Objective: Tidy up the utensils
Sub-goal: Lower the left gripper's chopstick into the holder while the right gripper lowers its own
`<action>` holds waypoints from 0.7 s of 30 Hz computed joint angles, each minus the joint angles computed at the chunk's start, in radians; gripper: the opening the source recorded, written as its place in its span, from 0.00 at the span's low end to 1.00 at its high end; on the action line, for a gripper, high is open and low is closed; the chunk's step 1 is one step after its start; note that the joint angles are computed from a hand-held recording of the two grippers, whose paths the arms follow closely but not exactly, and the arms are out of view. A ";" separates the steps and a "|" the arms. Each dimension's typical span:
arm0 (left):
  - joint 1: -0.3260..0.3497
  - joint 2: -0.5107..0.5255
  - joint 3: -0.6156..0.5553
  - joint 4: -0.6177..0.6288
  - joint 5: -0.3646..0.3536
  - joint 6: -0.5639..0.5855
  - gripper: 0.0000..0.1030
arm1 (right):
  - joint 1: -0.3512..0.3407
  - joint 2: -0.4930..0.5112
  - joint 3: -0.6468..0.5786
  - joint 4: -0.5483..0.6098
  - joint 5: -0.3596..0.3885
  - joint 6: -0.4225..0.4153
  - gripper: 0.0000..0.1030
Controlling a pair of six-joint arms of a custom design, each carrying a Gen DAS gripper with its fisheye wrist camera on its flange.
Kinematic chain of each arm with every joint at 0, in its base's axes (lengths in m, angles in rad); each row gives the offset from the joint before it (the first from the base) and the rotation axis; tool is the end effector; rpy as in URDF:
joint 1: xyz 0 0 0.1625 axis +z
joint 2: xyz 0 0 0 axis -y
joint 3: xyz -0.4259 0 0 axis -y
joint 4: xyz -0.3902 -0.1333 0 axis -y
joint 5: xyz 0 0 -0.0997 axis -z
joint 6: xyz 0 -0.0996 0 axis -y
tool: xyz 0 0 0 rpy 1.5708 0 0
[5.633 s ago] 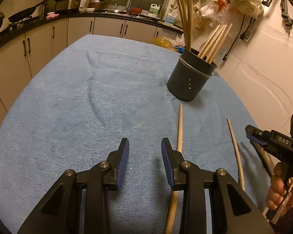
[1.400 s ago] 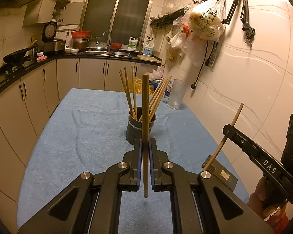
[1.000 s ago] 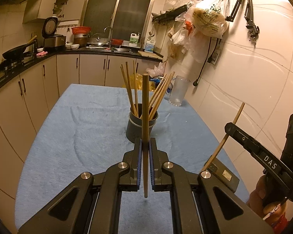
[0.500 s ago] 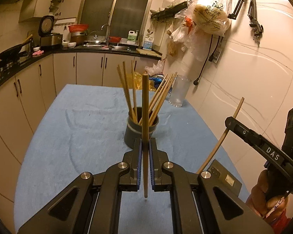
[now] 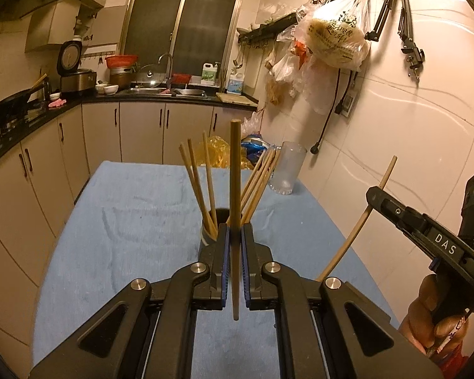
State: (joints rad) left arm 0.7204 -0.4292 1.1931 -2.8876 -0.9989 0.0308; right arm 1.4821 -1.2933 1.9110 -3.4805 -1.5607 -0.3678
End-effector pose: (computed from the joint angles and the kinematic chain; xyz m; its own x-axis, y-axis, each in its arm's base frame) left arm -0.4761 -0.6670 0.0509 -0.7483 0.4615 -0.4765 0.6629 0.5474 -0.5107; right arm 0.0844 -0.5677 0.4146 -0.9390 -0.0249 0.3431 -0.3357 0.2841 -0.8981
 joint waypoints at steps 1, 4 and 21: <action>-0.001 0.001 -0.010 0.002 -0.004 0.005 0.06 | 0.001 0.000 -0.005 0.004 0.001 0.004 0.07; -0.002 0.006 -0.042 0.009 -0.010 0.023 0.06 | 0.008 0.003 -0.025 0.009 -0.005 0.011 0.07; 0.028 0.172 -0.405 0.073 -0.022 0.080 0.06 | 0.076 0.141 -0.260 -0.008 -0.072 0.002 0.07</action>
